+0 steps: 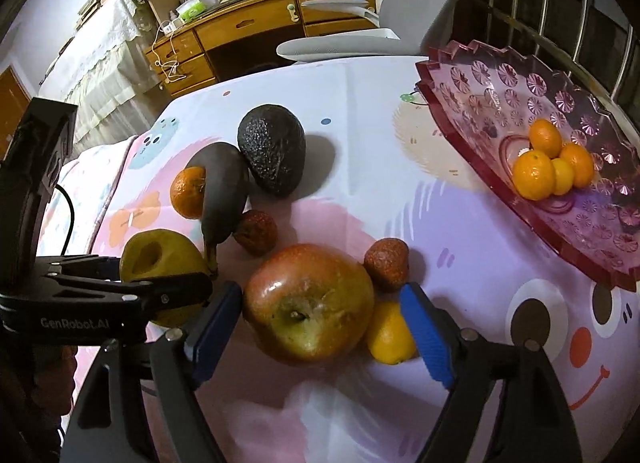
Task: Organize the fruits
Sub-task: 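Close the left tool on the yellow pear while the right tool grasps the red apple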
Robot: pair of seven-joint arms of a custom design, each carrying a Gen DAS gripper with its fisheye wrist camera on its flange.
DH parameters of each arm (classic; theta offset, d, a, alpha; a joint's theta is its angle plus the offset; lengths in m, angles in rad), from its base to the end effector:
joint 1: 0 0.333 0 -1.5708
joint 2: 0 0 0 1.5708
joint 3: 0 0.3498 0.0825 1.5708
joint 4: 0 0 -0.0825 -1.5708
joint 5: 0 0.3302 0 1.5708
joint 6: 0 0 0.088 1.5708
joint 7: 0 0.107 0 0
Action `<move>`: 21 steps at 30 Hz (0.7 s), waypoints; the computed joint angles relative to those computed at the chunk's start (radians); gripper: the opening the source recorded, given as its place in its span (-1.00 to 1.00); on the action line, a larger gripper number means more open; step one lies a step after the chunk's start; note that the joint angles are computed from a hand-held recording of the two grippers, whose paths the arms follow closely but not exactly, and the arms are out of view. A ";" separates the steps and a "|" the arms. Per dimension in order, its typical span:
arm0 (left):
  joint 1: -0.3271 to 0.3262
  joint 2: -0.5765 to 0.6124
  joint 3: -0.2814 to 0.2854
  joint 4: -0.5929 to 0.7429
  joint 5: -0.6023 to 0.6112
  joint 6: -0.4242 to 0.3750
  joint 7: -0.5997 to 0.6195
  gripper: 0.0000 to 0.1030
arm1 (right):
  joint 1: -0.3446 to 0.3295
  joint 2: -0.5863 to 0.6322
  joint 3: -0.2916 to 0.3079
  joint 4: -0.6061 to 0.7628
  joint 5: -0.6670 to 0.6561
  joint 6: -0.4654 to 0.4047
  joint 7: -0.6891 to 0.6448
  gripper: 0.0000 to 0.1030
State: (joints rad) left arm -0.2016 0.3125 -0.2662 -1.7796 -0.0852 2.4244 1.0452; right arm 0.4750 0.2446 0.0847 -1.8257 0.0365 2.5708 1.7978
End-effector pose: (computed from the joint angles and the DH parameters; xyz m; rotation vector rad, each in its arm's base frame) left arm 0.5710 -0.2667 0.4812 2.2995 -2.0007 0.5674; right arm 0.5307 0.3255 0.5155 -2.1352 1.5757 -0.2013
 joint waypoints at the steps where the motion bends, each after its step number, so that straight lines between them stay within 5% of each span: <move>1: -0.002 0.000 0.000 -0.003 0.001 0.007 -0.004 0.40 | 0.000 0.000 0.000 -0.001 -0.003 0.002 -0.006 0.59; 14: 0.004 -0.088 0.016 -0.113 0.013 0.063 -0.068 0.39 | 0.032 0.023 -0.005 0.053 -0.069 -0.070 -0.021 0.57; 21: 0.008 -0.171 0.024 -0.195 0.003 0.094 -0.094 0.39 | 0.056 0.034 -0.024 0.078 -0.160 -0.120 0.042 0.37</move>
State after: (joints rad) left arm -0.1936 0.1419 -0.2426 -1.9750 -0.0826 2.5185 0.9509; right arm 0.5314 0.2787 0.0604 -1.7474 -0.1235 2.4505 1.8399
